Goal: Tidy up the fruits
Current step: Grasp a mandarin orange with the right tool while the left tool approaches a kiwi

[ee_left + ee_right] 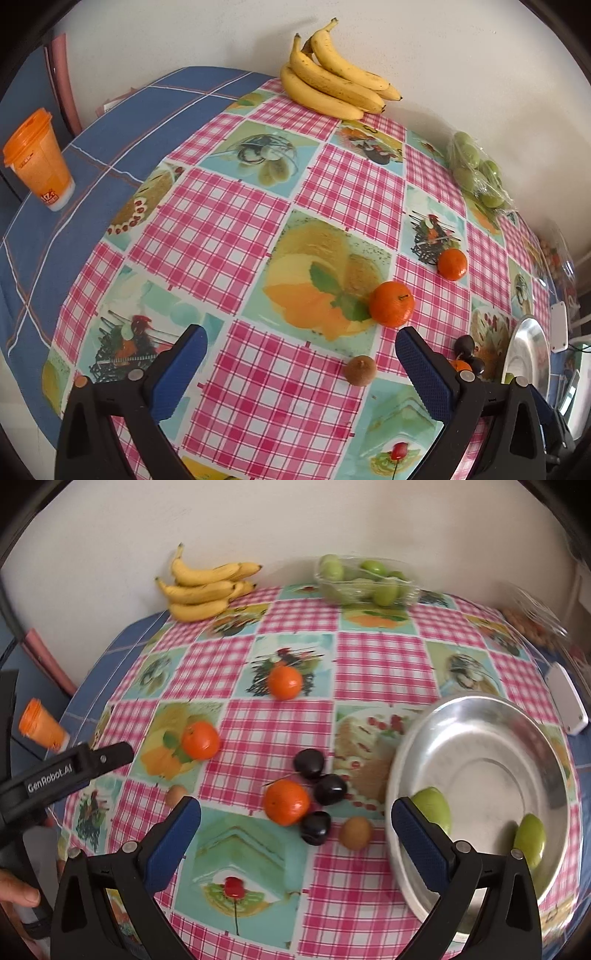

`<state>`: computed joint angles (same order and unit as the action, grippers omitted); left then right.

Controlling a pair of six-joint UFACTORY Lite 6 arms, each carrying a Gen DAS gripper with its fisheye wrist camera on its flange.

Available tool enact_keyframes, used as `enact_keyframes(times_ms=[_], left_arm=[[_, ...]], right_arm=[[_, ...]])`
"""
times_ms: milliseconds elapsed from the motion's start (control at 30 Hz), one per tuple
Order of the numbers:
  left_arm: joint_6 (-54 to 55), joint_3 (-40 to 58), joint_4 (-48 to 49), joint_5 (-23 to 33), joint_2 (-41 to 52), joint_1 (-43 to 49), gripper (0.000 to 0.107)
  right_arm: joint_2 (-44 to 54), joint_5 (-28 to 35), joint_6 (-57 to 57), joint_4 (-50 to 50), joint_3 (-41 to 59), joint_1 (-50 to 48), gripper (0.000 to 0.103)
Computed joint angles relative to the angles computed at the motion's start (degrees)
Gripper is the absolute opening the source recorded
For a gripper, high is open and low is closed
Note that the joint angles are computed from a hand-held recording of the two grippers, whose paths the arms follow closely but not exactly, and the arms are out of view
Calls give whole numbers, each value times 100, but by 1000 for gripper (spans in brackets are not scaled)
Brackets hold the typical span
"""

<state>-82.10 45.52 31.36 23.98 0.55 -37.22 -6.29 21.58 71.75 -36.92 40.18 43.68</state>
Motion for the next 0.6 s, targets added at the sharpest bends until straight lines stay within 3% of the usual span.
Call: enact_keyframes(times_ms=[200, 300, 367, 433, 500, 600], left_arm=[[-24, -107, 11, -421, 44, 139, 103], [539, 60, -399, -409, 233, 131, 103], [788, 160, -670, -387, 345, 115, 103], [835, 192, -696, -392, 378, 83, 103], [964, 214, -842, -426, 411, 63, 102], [1434, 228, -1334, -589, 476, 72, 102]], right_arm=[[406, -164, -79, 81, 186, -115, 103], [594, -160, -181, 124, 312, -169, 100], [680, -232, -276, 216, 371, -218, 82], [789, -236, -306, 222, 455, -246, 74], [918, -209, -404, 266, 550, -246, 73], [1063, -138, -772, 600, 689, -269, 56]])
